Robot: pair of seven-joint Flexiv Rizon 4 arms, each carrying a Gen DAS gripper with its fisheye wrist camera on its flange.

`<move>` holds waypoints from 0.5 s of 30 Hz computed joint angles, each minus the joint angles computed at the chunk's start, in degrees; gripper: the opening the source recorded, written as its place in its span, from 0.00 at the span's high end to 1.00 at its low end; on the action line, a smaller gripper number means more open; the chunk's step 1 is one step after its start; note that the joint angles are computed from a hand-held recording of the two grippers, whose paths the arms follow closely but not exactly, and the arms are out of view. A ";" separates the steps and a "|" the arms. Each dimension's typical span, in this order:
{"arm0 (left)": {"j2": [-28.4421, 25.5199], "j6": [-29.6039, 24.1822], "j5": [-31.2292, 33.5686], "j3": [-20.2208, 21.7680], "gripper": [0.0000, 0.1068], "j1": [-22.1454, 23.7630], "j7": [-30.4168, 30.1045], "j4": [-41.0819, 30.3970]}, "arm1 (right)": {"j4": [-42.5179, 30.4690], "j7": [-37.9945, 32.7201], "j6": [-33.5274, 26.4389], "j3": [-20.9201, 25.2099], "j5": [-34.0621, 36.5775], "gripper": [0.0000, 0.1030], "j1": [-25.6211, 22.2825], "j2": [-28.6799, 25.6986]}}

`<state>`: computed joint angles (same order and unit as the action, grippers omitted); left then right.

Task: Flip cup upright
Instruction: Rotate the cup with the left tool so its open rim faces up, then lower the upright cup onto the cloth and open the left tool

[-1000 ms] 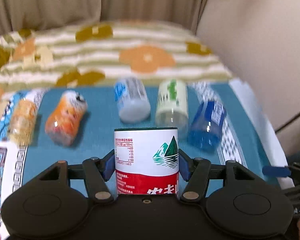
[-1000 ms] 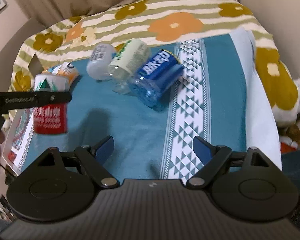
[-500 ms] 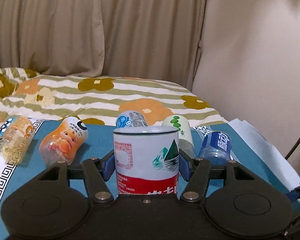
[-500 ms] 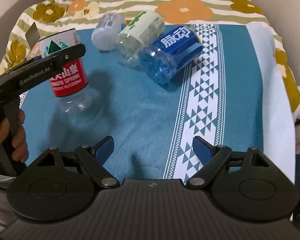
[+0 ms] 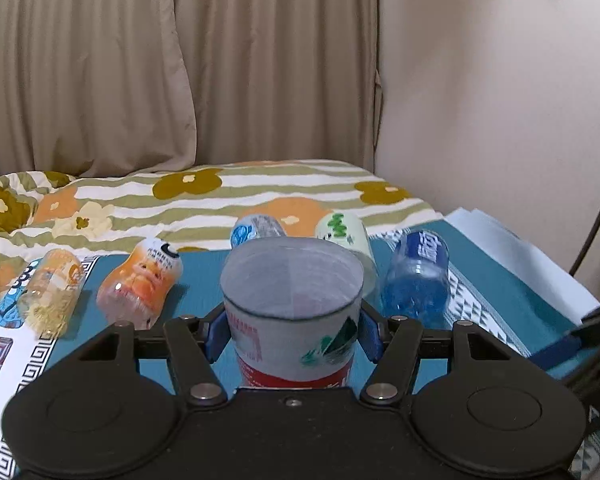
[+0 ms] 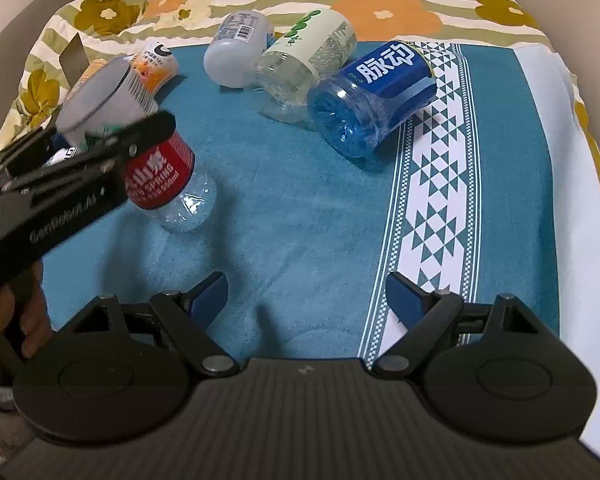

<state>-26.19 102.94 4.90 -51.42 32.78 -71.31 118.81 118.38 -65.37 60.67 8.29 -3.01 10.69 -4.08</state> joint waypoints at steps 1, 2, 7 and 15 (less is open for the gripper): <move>0.25 -0.57 0.03 -0.59 0.38 0.62 0.07 0.26 | 0.12 0.28 0.18 0.01 -0.16 0.02 0.05 0.05; 0.46 -1.07 -0.12 -0.89 0.38 0.91 0.24 0.39 | 0.28 0.56 0.46 0.02 -0.34 0.02 0.09 0.09; 1.29 -2.92 -1.66 -0.66 0.30 0.48 2.52 0.56 | 1.43 2.15 1.81 0.03 -1.49 0.02 0.20 0.60; 3.00 -3.56 -3.74 -0.05 0.10 -0.46 3.69 1.12 | 3.58 5.14 2.88 -0.07 -3.53 0.02 -0.01 2.42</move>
